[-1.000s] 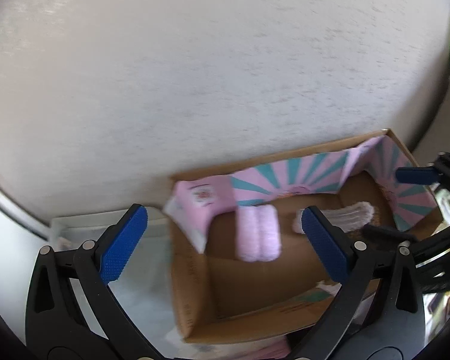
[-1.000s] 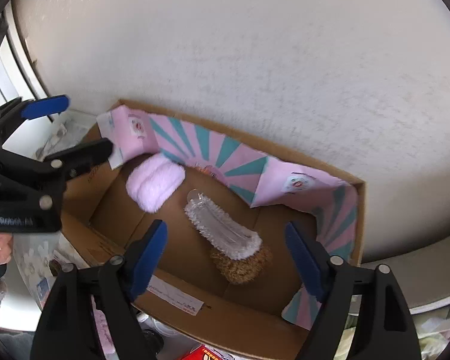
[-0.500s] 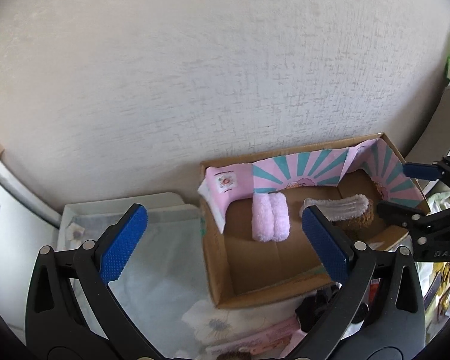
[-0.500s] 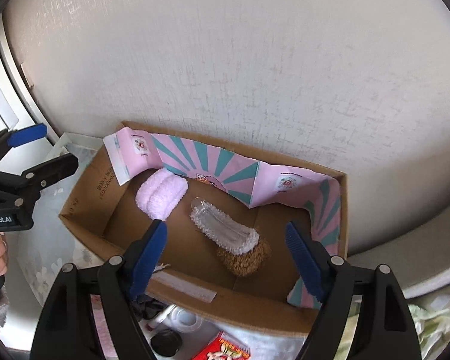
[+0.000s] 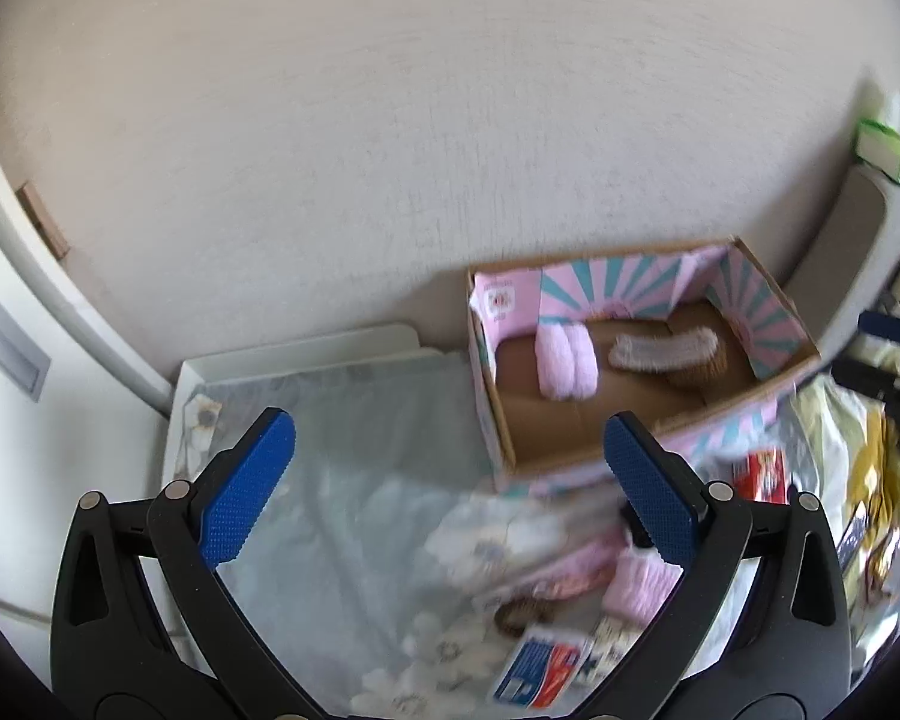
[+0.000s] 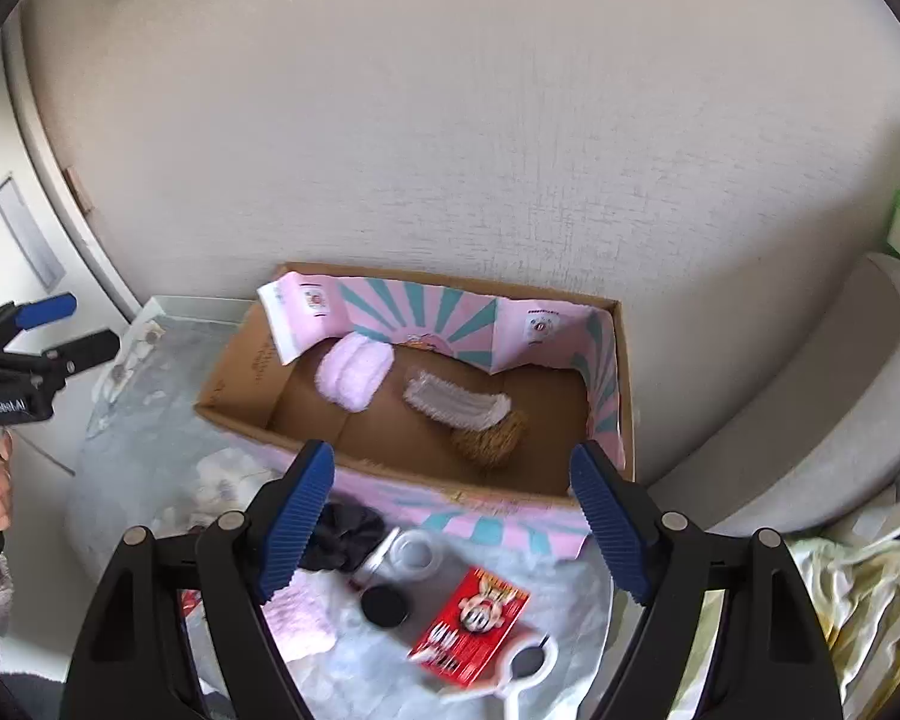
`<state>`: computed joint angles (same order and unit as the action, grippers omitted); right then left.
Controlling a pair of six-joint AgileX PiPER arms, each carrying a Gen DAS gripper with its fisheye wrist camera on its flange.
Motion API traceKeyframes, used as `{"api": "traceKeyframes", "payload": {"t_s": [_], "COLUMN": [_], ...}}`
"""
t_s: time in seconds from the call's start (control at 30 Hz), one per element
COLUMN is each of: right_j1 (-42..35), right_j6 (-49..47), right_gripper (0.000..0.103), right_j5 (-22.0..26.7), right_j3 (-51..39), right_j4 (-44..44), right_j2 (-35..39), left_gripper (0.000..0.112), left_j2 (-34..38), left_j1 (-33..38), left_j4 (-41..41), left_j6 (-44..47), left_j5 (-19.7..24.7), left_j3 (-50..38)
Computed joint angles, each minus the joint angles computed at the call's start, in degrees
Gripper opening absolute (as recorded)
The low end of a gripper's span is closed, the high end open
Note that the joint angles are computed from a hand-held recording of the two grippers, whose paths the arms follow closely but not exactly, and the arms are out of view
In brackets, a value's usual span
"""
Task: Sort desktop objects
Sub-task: 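Withdraw both tools from the box back over the bed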
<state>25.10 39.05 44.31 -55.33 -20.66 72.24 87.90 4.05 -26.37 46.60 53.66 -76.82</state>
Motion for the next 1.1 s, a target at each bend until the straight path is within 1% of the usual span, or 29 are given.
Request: {"api": "traceKeyframes", "payload": {"t_s": [0.1,0.17,0.3,0.37,0.43,0.53,0.73,1.0,1.1], "right_j1": [5.1,9.1,15.4,17.3,18.6,20.4,21.5,21.5,21.7], "right_j6": [6.0,9.8,15.2,16.8,18.3,21.2,23.4,23.8,23.8], "right_gripper": [0.078,0.078,0.078,0.078,0.078,0.078,0.078,0.078,0.078], "right_j5": [2.5,3.7,4.6,4.4,3.3,1.7,-2.2,-7.3,-10.0], "right_j3": [2.0,3.7,6.3,7.2,8.3,9.7,11.8,14.5,16.6], "right_j4": [-3.4,-5.7,-8.2,-7.7,-7.0,-7.2,-5.9,-3.7,-2.9], "right_j2": [-2.5,-3.3,-3.6,-3.5,-3.8,-3.8,-2.1,0.6,2.1], "left_gripper": [0.103,0.103,0.103,0.103,0.103,0.103,0.103,0.103,0.103], "left_j2": [-2.4,-4.0,-6.1,-6.6,-6.8,-7.3,-8.2,-6.3,-4.8], "left_j1": [3.2,4.9,8.3,10.0,11.2,12.0,13.6,12.9,12.2], "left_j4": [-2.2,-3.4,-5.0,-5.4,-5.7,-5.0,-5.9,-4.7,-3.8], "left_j6": [6.9,11.4,18.6,21.2,23.3,25.0,30.6,34.3,33.9], "left_j5": [1.2,1.1,2.0,2.9,3.3,2.3,1.3,-4.5,-7.2], "left_j3": [4.5,8.2,14.0,16.5,18.7,22.3,28.0,34.8,36.9]}}
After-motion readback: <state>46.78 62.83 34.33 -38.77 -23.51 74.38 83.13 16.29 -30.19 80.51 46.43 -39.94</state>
